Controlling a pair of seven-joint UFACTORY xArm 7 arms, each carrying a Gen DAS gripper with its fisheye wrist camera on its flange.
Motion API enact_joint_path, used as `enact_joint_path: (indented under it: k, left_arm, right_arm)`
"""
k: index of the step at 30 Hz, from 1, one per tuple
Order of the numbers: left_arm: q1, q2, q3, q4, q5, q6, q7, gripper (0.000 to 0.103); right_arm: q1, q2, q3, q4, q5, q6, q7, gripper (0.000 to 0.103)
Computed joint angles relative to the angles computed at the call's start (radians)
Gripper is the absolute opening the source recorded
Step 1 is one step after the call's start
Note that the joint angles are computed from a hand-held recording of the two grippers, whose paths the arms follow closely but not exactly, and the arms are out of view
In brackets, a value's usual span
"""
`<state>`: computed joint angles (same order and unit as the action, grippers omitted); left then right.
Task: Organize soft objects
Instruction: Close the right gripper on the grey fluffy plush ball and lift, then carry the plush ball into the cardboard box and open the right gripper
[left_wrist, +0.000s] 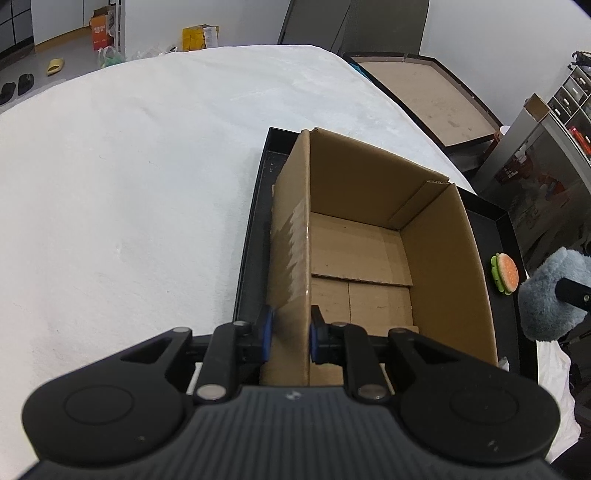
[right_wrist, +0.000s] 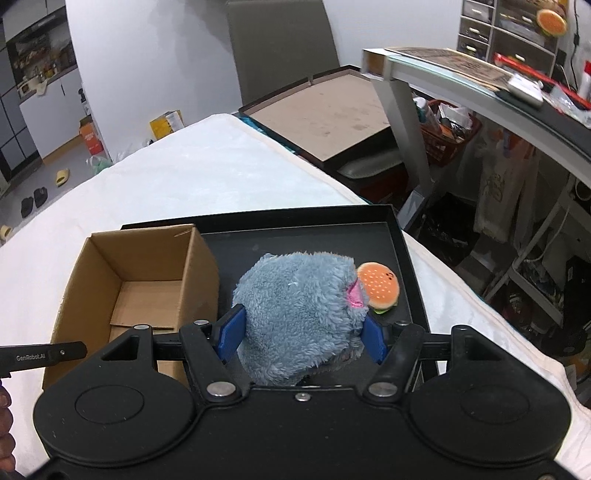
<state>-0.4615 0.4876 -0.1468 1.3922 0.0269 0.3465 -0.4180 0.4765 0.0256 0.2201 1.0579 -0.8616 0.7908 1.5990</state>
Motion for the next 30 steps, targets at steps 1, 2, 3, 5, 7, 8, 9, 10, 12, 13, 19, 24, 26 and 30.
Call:
enact_joint_path:
  k: [1,2,3,5,7,8,9,10,12,13,19,24,26,30]
  left_arm:
    - [0.002,0.000,-0.002,-0.001,-0.003,-0.002,0.002,0.017]
    - [0.008,0.001,-0.008,-0.002,-0.009,-0.005,0.009,0.017]
    - [0.014,0.000,-0.014,-0.005,-0.017,-0.009,0.016,0.017]
    - [0.021,0.001,-0.021,-0.007,-0.028,-0.012,0.026,0.017]
    - [0.033,0.000,-0.035,-0.012,-0.047,-0.020,0.044,0.017]
    - [0.036,0.000,-0.037,-0.012,-0.053,-0.021,0.050,0.017]
    - [0.038,0.001,-0.039,-0.012,-0.059,-0.021,0.055,0.017]
    - [0.040,0.001,-0.041,-0.013,-0.064,-0.024,0.060,0.017]
    - [0.043,0.001,-0.043,-0.015,-0.073,-0.026,0.070,0.017]
    - [0.045,0.001,-0.045,-0.017,-0.077,-0.029,0.076,0.017]
    - [0.066,0.007,-0.064,-0.022,-0.116,-0.045,0.109,0.018]
    - [0.065,0.004,-0.063,-0.026,-0.128,-0.049,0.119,0.018]
    - [0.068,0.002,-0.066,-0.029,-0.134,-0.050,0.126,0.018]
    - [0.076,0.005,-0.072,-0.026,-0.148,-0.046,0.135,0.018]
  right_arm:
    - [0.003,0.011,0.002,0.016,0.001,0.008,-0.005,0.063]
    - [0.007,0.021,0.003,0.031,0.000,0.013,-0.009,0.063]
    - [0.012,0.032,0.003,0.047,-0.001,0.018,-0.012,0.063]
    - [0.024,0.055,0.001,0.082,-0.005,0.030,-0.023,0.063]
    - [0.040,0.081,-0.005,0.122,-0.011,0.041,-0.034,0.063]
    - [0.049,0.094,-0.008,0.142,-0.014,0.047,-0.039,0.063]
    - [0.058,0.111,-0.011,0.166,-0.015,0.054,-0.045,0.063]
    - [0.068,0.125,-0.016,0.187,-0.016,0.058,-0.052,0.063]
    - [0.087,0.153,-0.025,0.231,-0.020,0.064,-0.065,0.063]
    - [0.098,0.167,-0.030,0.253,-0.021,0.067,-0.074,0.063]
    - [0.151,0.250,-0.066,0.375,-0.015,0.079,-0.139,0.063]
    - [0.181,0.303,-0.094,0.439,0.011,0.069,-0.185,0.063]
    - [0.192,0.329,-0.103,0.469,0.028,0.068,-0.209,0.063]
    - [0.211,0.371,-0.123,0.515,0.060,0.063,-0.243,0.064]
